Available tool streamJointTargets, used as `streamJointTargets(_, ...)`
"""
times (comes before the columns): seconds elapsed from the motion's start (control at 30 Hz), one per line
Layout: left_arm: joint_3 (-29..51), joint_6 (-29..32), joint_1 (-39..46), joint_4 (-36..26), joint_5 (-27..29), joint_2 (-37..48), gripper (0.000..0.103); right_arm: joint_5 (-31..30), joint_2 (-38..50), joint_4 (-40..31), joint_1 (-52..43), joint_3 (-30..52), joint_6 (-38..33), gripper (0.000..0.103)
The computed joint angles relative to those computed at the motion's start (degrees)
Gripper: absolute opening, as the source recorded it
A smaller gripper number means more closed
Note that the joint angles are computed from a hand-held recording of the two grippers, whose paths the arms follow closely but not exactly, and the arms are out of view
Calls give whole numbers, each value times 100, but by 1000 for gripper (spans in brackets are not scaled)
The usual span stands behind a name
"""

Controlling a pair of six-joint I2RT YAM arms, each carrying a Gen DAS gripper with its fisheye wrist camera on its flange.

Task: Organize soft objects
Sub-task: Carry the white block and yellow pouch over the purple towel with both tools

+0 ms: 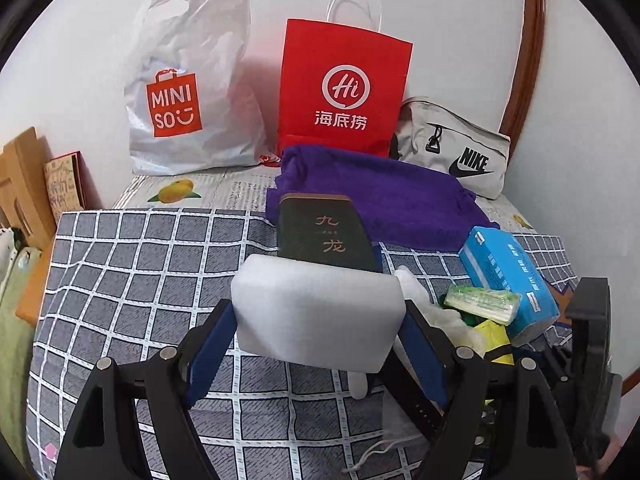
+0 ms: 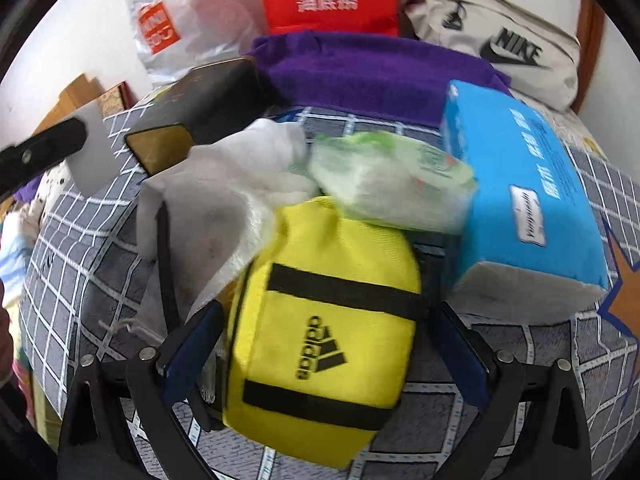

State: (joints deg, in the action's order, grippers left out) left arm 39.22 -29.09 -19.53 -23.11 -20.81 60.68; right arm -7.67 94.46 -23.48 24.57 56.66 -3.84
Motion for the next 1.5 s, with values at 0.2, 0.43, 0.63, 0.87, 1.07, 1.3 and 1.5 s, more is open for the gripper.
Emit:
streamJointTargets(0.2,-29,-77,-70,-31,-21,-21,80,-295,-271,-54,-264,-178,-350,78)
streamJointTargets(0.43,163,-232,-250,-122,-64,111,80,-627,-820,-690,-657,-92,-756,76)
streamJointTargets(0.63,506,-325,-423,-293,-79,327,80,-824,-1167,-1136,-995,69,-980,76)
streamJointTargets(0.87,1047,-250,-485,-538,-162,652,80,-1231,-1075,-1443,-1428,667,-1075,76)
streamJointTargets(1.07,1485,-162,-324,-638,-68,1017,80,-1334,-685,-1554,-1628,1287,-1196,76)
streamJointTargets(1.3,1994,-55,-62,-784,93,1425,80,-1398,-115,-1585,-1831,2076,-1242,76)
streamJointTargets(1.5,2533,145,173,-934,173,1874,80,-1408,573,-1614,-1893,3010,-1224,76)
